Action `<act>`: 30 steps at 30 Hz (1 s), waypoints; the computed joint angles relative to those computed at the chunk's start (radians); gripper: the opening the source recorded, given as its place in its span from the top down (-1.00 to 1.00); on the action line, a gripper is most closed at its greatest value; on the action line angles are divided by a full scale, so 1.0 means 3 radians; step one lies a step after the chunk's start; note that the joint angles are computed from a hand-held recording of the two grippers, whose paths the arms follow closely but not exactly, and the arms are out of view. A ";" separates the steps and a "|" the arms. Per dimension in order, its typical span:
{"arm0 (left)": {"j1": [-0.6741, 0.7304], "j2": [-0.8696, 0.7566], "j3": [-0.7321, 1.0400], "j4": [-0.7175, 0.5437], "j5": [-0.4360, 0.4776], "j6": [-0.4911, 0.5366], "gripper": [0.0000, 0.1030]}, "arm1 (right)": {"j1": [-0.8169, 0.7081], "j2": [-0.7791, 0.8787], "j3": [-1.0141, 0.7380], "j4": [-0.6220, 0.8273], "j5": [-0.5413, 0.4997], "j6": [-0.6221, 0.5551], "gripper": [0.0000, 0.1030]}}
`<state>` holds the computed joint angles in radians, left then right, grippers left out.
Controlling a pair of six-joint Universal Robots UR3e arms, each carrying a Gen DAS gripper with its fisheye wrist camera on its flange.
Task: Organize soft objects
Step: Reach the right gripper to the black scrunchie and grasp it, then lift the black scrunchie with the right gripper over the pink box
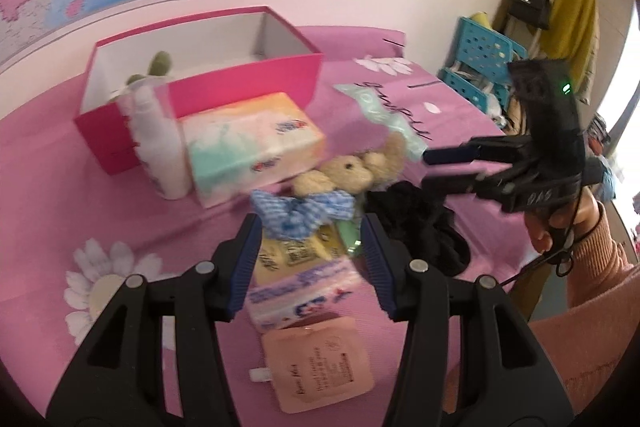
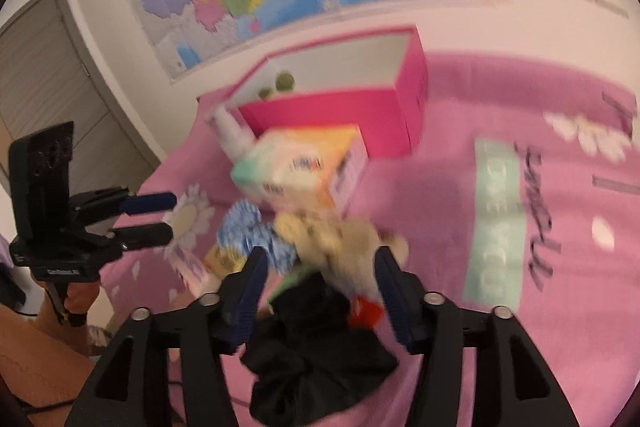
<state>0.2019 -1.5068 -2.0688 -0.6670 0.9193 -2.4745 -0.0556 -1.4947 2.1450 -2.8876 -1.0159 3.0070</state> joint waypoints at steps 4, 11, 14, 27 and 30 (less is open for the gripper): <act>-0.0094 -0.0039 0.0025 -0.0039 0.0002 -0.0007 -0.03 | 0.0088 0.0000 0.0085 0.0217 -0.0127 -0.0184 -0.24; -0.0248 -0.0054 -0.0010 -0.0065 0.0052 0.0034 -0.03 | 0.0287 0.0278 0.0044 -0.0015 -0.0310 -0.0188 -0.22; -0.0306 -0.0096 0.0009 -0.0098 0.0074 0.0046 -0.03 | 0.0375 0.0361 0.0016 -0.0108 -0.0429 -0.0219 0.16; -0.0351 -0.0278 0.0371 -0.0787 -0.0235 0.0316 -0.23 | -0.0005 -0.0209 0.0309 -0.0144 0.0310 -0.0196 0.71; -0.0370 -0.0391 0.0575 -0.1009 -0.0329 0.0343 -0.23 | -0.0028 -0.0275 0.0233 -0.0163 0.0421 -0.0126 0.72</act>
